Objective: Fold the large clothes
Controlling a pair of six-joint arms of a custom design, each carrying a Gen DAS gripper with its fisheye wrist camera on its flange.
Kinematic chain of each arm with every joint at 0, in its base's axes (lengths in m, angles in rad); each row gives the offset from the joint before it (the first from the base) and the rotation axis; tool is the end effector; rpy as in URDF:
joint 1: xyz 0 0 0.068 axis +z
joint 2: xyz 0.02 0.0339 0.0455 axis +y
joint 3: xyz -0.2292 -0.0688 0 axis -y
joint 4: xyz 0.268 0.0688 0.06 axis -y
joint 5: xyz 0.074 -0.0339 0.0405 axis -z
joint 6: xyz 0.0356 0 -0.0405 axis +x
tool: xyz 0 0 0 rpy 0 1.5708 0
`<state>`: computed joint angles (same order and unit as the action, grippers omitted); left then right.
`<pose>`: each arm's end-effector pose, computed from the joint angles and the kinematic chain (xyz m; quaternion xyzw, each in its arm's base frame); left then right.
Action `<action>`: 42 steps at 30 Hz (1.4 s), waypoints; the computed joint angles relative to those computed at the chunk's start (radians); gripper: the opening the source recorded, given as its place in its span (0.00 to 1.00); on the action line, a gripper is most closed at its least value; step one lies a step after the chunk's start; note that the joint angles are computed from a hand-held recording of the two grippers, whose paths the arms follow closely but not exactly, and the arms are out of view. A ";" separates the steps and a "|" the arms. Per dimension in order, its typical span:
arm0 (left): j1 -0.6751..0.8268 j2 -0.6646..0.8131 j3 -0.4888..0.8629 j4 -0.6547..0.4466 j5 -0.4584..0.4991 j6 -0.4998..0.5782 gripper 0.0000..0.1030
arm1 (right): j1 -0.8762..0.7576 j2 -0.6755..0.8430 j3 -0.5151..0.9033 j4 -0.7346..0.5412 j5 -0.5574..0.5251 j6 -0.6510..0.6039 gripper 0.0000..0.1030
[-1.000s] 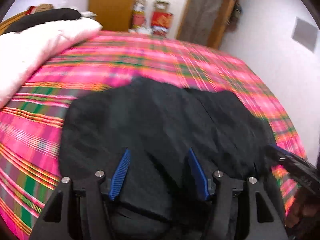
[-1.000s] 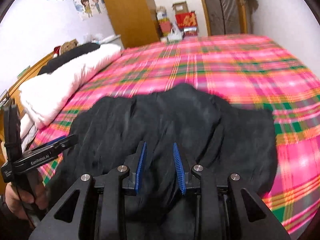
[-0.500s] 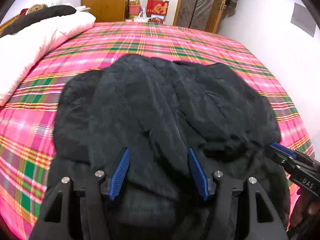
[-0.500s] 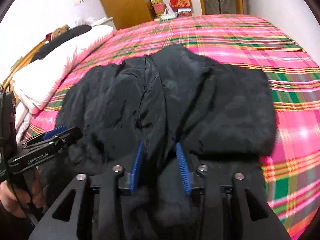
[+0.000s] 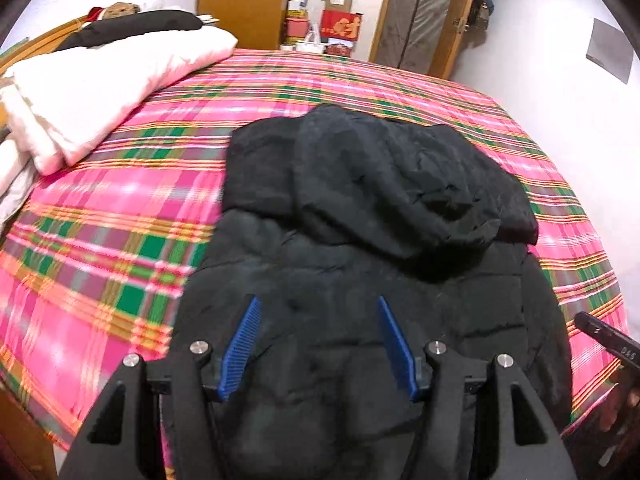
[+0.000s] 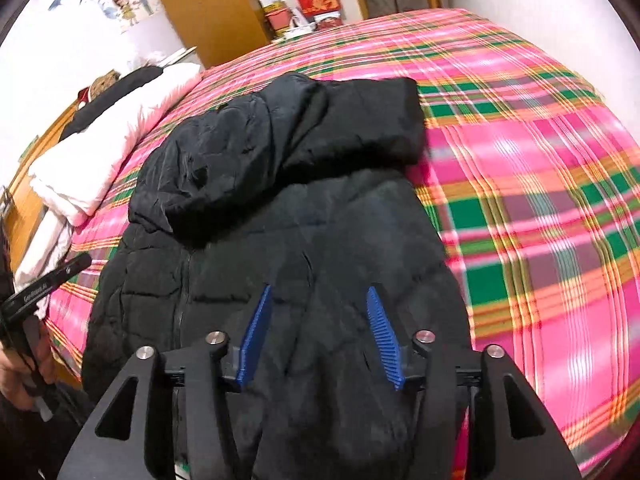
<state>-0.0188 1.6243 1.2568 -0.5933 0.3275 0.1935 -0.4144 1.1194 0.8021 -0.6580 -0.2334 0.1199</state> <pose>0.3653 -0.0183 0.2138 0.1484 0.9306 -0.1291 0.3087 0.2361 -0.0949 0.2032 0.2177 0.9248 0.0674 0.3045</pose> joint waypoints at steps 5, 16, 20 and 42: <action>0.070 -0.028 -0.034 -0.011 -0.006 0.034 0.61 | -0.034 -0.046 -0.042 -0.060 -0.003 -0.023 0.61; 0.139 0.115 -0.045 -0.006 -0.083 0.053 0.61 | -0.175 0.026 -0.100 -0.065 0.025 -0.056 0.64; 0.124 0.135 -0.055 0.002 -0.114 0.053 0.61 | -0.226 0.094 -0.092 -0.063 -0.019 -0.052 0.65; 0.217 0.184 -0.062 -0.139 -0.064 0.023 0.67 | -0.191 0.145 -0.098 -0.238 -0.121 -0.075 0.69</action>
<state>0.1984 1.8079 1.1948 -0.7320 0.2637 0.2161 -0.6050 1.2641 0.7043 -0.8960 -0.3545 0.0453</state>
